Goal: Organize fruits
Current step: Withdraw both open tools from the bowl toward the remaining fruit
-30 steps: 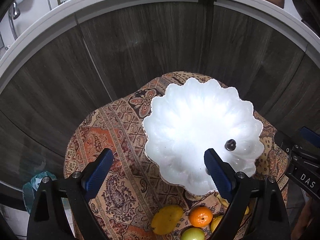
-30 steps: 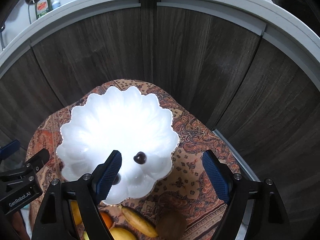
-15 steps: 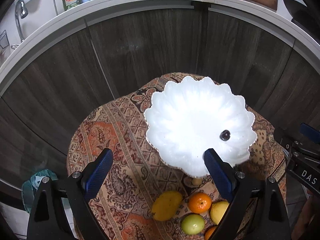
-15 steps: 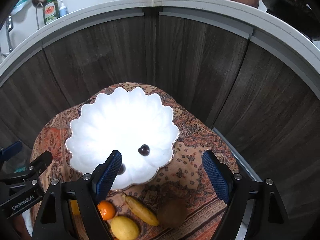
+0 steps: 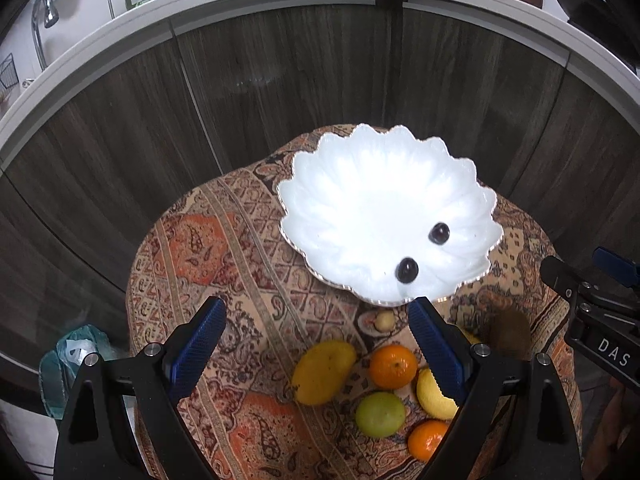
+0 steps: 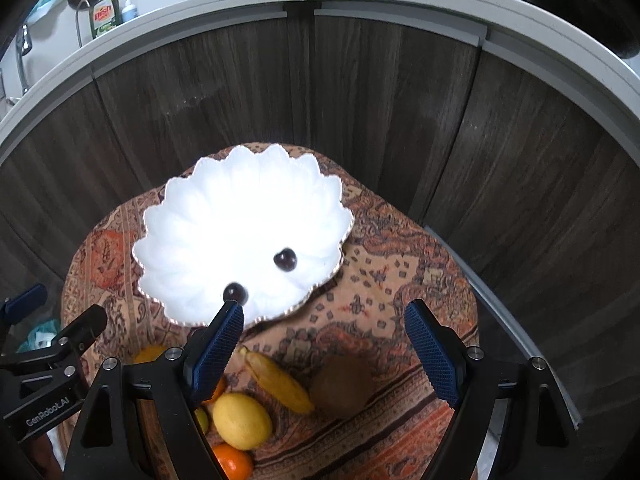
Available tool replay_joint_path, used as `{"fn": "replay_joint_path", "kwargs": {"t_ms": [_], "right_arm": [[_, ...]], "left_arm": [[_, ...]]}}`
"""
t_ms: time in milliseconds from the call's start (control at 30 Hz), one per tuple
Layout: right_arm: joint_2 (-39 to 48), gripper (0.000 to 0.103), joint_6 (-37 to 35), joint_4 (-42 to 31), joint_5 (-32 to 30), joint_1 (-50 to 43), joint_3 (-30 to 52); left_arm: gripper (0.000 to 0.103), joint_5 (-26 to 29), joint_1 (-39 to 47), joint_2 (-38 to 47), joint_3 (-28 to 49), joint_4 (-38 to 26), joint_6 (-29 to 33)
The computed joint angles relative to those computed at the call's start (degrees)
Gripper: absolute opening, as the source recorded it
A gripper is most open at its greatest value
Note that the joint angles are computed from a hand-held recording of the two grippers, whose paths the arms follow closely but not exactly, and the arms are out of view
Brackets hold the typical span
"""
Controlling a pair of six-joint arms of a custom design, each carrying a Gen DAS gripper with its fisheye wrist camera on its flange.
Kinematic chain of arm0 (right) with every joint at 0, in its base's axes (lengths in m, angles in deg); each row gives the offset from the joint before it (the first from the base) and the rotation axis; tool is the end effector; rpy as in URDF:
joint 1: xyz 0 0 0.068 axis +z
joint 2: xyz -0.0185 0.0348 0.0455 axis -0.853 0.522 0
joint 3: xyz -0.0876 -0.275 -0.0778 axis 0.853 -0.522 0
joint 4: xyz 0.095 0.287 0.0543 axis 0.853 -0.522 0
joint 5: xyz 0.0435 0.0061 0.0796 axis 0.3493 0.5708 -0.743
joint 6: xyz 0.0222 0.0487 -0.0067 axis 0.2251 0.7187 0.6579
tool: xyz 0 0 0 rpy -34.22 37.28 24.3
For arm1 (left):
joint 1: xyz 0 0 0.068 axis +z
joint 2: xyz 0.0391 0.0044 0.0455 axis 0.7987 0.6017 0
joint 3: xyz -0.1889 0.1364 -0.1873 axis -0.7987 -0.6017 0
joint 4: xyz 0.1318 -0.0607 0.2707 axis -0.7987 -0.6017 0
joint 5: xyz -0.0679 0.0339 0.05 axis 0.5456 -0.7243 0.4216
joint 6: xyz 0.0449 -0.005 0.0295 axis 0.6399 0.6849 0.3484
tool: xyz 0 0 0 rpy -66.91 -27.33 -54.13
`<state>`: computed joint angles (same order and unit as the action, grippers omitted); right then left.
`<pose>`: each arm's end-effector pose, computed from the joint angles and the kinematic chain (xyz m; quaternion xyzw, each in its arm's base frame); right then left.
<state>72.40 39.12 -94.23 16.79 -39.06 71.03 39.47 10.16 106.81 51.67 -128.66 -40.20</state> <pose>0.2102 0.0702 0.3163 -0.0446 0.9476 0.0349 0.3143 0.1860 -0.1498 0.3323 -0.0439 0.9540 0.0530 0.2918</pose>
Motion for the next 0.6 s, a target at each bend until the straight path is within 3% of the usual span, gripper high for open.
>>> {"fn": "replay_joint_path", "kwargs": {"t_ms": [600], "right_arm": [[-8.80, 0.083, 2.53, -2.66, -0.97, 0.74, -10.52]], "left_arm": [[0.093, 1.74, -7.12, -1.85, -8.25, 2.16, -5.06]]}}
